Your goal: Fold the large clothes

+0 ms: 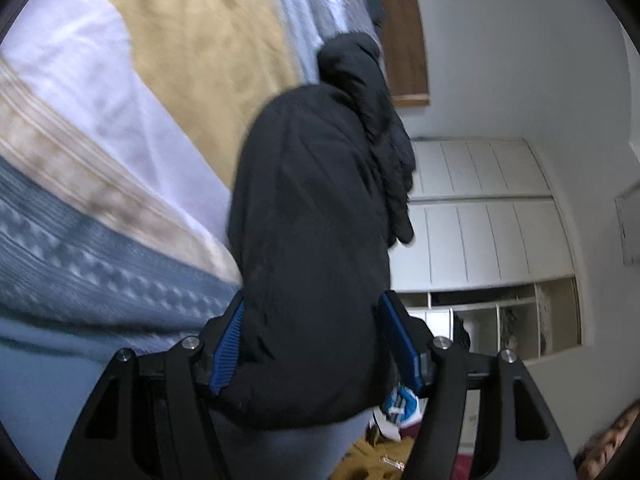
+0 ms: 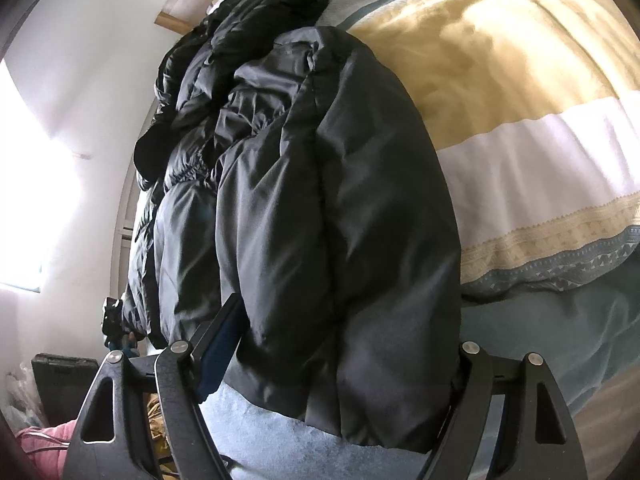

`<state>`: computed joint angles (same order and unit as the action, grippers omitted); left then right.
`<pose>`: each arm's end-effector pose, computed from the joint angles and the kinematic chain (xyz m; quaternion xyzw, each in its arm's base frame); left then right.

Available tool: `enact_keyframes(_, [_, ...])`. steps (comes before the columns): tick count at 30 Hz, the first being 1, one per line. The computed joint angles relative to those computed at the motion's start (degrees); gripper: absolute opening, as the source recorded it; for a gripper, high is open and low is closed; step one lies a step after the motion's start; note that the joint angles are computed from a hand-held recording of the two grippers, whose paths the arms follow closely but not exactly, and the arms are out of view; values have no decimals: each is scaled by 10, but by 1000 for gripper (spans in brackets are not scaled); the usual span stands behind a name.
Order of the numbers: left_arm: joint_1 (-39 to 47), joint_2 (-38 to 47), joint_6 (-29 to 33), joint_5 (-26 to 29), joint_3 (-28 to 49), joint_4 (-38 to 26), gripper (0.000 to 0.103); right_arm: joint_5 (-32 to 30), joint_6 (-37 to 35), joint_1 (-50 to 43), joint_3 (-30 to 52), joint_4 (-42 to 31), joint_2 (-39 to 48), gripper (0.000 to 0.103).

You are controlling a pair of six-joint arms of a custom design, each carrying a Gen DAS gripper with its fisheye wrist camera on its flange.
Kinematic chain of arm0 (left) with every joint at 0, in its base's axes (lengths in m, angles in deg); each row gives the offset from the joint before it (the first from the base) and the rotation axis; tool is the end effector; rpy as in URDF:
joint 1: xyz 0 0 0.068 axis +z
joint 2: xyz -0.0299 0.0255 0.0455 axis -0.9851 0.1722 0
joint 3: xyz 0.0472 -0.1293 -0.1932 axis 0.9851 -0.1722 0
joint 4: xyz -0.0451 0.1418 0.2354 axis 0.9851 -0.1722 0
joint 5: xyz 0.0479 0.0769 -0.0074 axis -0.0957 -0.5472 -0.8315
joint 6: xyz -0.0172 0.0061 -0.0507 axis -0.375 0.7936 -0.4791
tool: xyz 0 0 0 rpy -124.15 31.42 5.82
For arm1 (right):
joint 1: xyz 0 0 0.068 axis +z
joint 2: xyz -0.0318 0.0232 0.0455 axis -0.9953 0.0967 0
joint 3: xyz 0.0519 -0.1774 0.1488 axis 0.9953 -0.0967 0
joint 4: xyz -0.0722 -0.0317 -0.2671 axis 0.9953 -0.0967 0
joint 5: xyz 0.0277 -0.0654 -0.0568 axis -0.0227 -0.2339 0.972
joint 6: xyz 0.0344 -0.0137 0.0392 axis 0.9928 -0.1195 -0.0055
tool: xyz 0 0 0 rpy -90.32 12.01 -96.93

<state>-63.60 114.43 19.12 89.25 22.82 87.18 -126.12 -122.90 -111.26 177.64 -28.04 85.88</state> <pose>0.1981 0.0269 0.1064 -0.2709 0.7658 -0.5391 0.2224 0.3684 -0.1619 0.1652 -0.0275 0.9415 0.3280 0.0727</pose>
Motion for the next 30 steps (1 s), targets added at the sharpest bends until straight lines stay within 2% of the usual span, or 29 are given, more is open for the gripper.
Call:
enact_keyframes(5, [-43, 25, 35, -5, 18, -24, 64, 11, 5, 3, 2, 1, -1, 80])
enact_keyframes(10, [-22, 19, -35, -40, 7, 36, 64, 15, 18, 12, -12, 15, -16, 80])
enact_keyframes(14, [-31, 10, -7, -64, 34, -28, 64, 10, 11, 10, -19, 14, -19, 80])
enact_keyframes(17, [-68, 13, 1, -94, 56, -56, 61, 3, 0, 5, -23, 12, -19, 73])
enact_keyframes(20, [-117, 14, 2, -134, 77, -72, 60, -5, -12, 2, -27, 13, -21, 58])
enact_keyframes(21, [-129, 9, 3, -145, 77, -77, 58, -9, -23, 2, -26, 7, -21, 48])
enact_keyframes(22, [-143, 12, 0, -152, 86, -79, 49, -15, -37, 3, -23, -1, -21, 39])
enact_keyframes(23, [-148, 10, 3, -154, 90, -84, 37, -19, -47, 5, -23, -6, -23, 37])
enact_keyframes(25, [-170, -6, 7, -183, 111, -113, 24, -28, -74, 12, -22, -19, -30, 27])
enact_keyframes(26, [-174, -25, 6, -189, 112, -124, 20, -33, -83, 15, -23, -23, -34, 25])
enact_keyframes(30, [-179, -50, -6, -206, 154, -143, 16, -78, -121, 24, -1, -56, -40, 19])
